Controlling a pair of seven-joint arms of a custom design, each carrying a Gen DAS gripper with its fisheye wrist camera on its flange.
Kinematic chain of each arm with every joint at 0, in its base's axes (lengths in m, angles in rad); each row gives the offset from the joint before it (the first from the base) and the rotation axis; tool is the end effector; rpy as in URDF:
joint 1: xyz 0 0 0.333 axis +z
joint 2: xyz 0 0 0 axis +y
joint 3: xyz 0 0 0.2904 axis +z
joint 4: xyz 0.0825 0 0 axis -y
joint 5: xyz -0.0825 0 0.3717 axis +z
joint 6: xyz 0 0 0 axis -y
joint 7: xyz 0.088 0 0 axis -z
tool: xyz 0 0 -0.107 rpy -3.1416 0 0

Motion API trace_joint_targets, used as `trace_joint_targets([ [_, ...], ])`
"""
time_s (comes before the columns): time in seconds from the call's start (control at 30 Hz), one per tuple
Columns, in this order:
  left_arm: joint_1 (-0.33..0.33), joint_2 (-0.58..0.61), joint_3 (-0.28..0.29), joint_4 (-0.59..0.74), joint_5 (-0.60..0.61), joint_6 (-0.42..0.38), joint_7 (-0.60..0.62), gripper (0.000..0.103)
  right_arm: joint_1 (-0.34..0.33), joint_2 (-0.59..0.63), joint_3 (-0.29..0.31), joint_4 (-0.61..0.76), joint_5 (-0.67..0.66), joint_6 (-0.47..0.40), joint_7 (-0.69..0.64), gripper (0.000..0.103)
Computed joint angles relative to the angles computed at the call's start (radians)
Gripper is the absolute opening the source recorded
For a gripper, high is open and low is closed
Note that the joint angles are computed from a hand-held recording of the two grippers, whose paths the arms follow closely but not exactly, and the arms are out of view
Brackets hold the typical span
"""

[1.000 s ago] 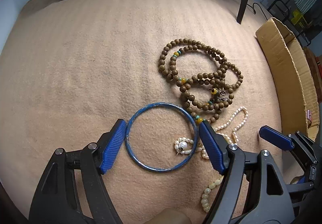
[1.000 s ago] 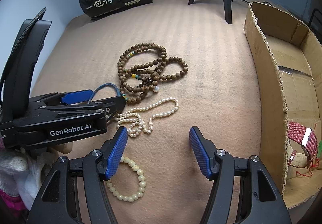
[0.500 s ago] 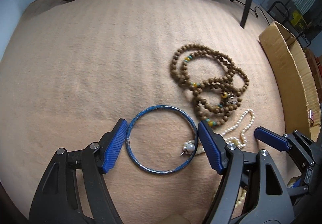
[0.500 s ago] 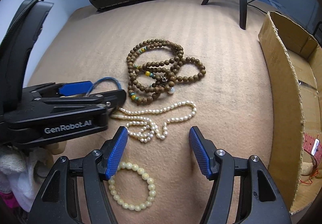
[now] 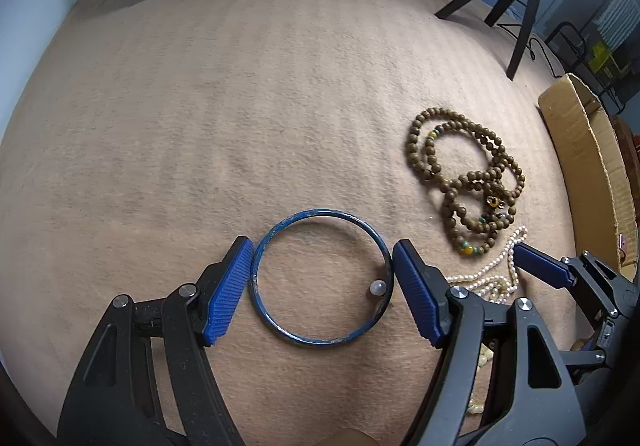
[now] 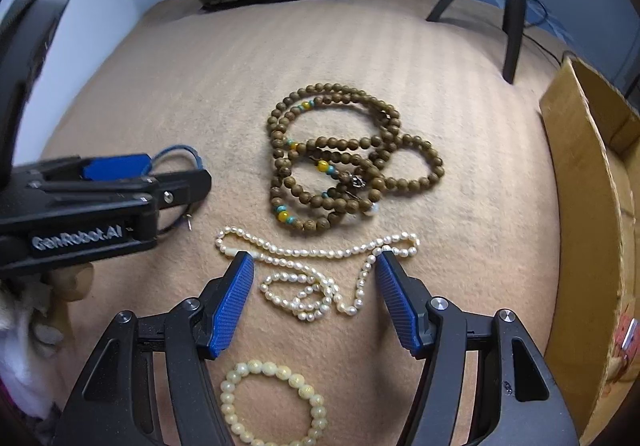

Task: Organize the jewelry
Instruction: 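Grasp the blue bangle with the left tool while the right tool grasps the pearl necklace, then lift the bangle and pearl necklace over the box and release both inside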

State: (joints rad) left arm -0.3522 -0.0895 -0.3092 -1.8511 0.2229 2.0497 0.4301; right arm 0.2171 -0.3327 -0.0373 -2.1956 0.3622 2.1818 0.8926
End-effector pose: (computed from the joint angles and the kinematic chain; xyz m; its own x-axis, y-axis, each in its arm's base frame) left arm 0.4402 -0.3345 0.5618 0.3648 -0.9204 0.1403 -0.8584 -0.3909 -0.3321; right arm 0.4708 0.0975 0.5347 0.6557 -0.7483 -0.1004 -0.7056 -0.5600 -0.4343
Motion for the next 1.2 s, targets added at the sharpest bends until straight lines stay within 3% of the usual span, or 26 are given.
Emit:
trace_joint_targets([
  [0.1, 0.002, -0.011, 0.003, -0.015, -0.009, 0.017, 0.004, 0.074, 0.005, -0.013, 0.014, -0.022, -0.028, 0.036, -0.014, 0.059],
  [0.23, 0.006, -0.027, 0.004, -0.032, -0.024, 0.035, 0.005, 0.074, 0.016, -0.027, 0.011, -0.032, -0.04, 0.042, -0.046, 0.022],
  [0.37, 0.008, -0.024, 0.001, -0.027, -0.025, 0.043, 0.006, 0.074, 0.022, -0.051, 0.015, -0.059, -0.058, 0.063, -0.066, 0.007],
  [0.97, 0.005, -0.042, -0.009, 0.0, 0.01, 0.065, -0.018, 0.074, 0.024, -0.103, -0.048, -0.024, 0.059, 0.074, -0.089, 0.006],
  [1.2, -0.007, -0.01, -0.024, 0.071, 0.063, 0.064, -0.031, 0.074, 0.009, -0.109, -0.076, 0.004, 0.13, 0.096, -0.105, 0.006],
])
